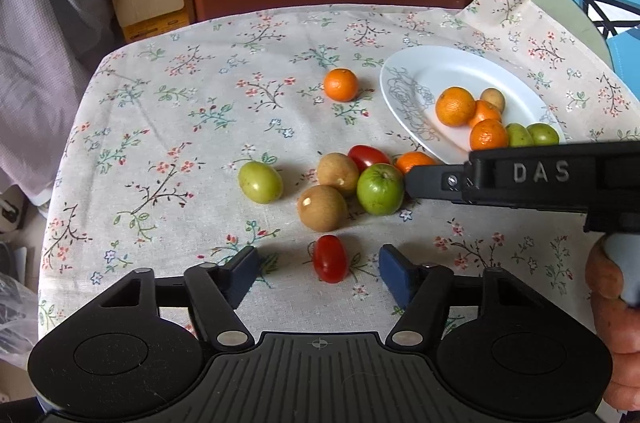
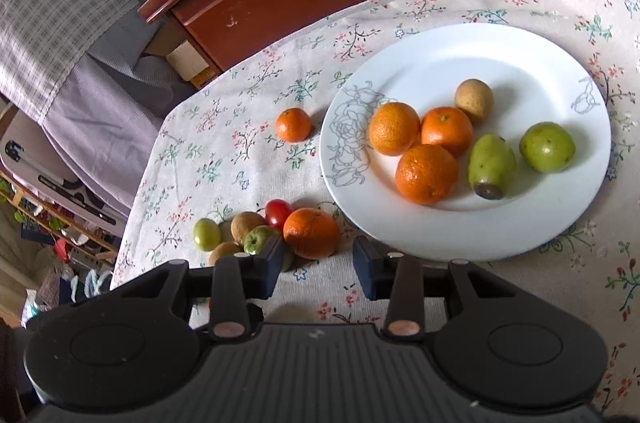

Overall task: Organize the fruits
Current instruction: 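Grasp a red cherry tomato with the left tool while the right tool grasps an orange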

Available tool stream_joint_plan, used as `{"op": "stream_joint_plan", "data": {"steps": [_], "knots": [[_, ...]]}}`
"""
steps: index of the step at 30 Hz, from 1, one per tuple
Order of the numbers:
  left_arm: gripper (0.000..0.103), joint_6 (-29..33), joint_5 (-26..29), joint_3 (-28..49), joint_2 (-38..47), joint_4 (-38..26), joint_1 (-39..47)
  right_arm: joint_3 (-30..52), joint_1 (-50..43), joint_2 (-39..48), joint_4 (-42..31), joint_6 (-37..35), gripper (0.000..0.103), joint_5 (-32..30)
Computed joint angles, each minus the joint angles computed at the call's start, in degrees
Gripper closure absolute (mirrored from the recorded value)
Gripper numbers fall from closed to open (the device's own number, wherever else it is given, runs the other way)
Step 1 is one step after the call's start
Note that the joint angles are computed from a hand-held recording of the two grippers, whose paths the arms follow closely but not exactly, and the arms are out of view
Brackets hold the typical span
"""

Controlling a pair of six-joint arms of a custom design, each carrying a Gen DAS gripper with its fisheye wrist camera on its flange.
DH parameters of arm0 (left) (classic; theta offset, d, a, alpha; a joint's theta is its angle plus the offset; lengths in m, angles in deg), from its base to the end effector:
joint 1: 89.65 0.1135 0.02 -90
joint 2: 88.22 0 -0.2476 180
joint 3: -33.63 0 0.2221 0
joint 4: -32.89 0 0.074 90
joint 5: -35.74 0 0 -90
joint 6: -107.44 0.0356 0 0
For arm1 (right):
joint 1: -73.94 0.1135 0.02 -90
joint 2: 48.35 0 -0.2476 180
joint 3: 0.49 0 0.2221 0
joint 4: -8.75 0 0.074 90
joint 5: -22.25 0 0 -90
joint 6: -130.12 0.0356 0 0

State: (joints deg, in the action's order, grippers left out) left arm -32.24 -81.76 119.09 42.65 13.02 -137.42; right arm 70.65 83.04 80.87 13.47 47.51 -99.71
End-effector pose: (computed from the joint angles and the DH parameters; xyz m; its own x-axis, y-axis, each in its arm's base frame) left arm 0.2690 -0.2719 0.0467 -0.7969 -0.1283 -0.5904 -0.1245 0.9911 -0.0474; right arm 0.3487 0.0749 0.0332 -0.8431 -0.0245 -0.5372 -0.3405 0.7976 0.4980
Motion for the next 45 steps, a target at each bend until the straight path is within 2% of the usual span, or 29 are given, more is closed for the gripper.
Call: {"op": "stream_joint_plan", "data": {"steps": [6, 10, 12, 19, 21, 29, 39, 42, 45], "knots": [[0.057, 0.6, -0.8, -0.4, 0.1, 1.5, -0.5, 0.2, 0.4, 0.9, 2.1, 1.6, 0.064, -0.2], [0.064, 1.2, -0.9, -1.0, 0.0, 2.8, -0.8, 0.3, 0.6, 1.7, 3.7, 2.0, 0.071, -0.6], [0.073, 1.4, -0.9, -1.5, -0.1, 3.7, -0.9, 0.7, 0.7, 1.9, 3.4, 2.1, 0.072, -0.9], [0.08, 1.1, -0.7, -2.7, -0.6, 5.4, -1.1, 0.9, 0.7, 1.2, 1.4, 1.4, 0.072, -0.6], [0.085, 0.9, -0.5, -3.1, -0.8, 5.9, -1.1, 1.0, 0.7, 0.9, 0.9, 1.6, 0.072, -0.3], [0.087, 0.6, -2.3, -3.5, -1.2, 6.4, -1.5, 1.0, 0.4, 0.4, 0.1, 2.0, 0.072, 0.0], [0.086, 0.6, -3.1, -1.8, 0.4, 4.0, -2.0, 1.4, 0.5, 0.5, -1.0, 1.2, 0.072, 0.3], [0.087, 0.2, -2.3, -3.3, -0.4, 6.3, -1.6, 1.2, 0.6, 0.3, -0.9, 1.0, 0.072, 0.3], [0.087, 0.6, -4.2, -4.1, -1.3, 7.5, -2.1, 1.1, 0.5, 0.1, -1.0, 1.0, 0.072, -0.2]]}}
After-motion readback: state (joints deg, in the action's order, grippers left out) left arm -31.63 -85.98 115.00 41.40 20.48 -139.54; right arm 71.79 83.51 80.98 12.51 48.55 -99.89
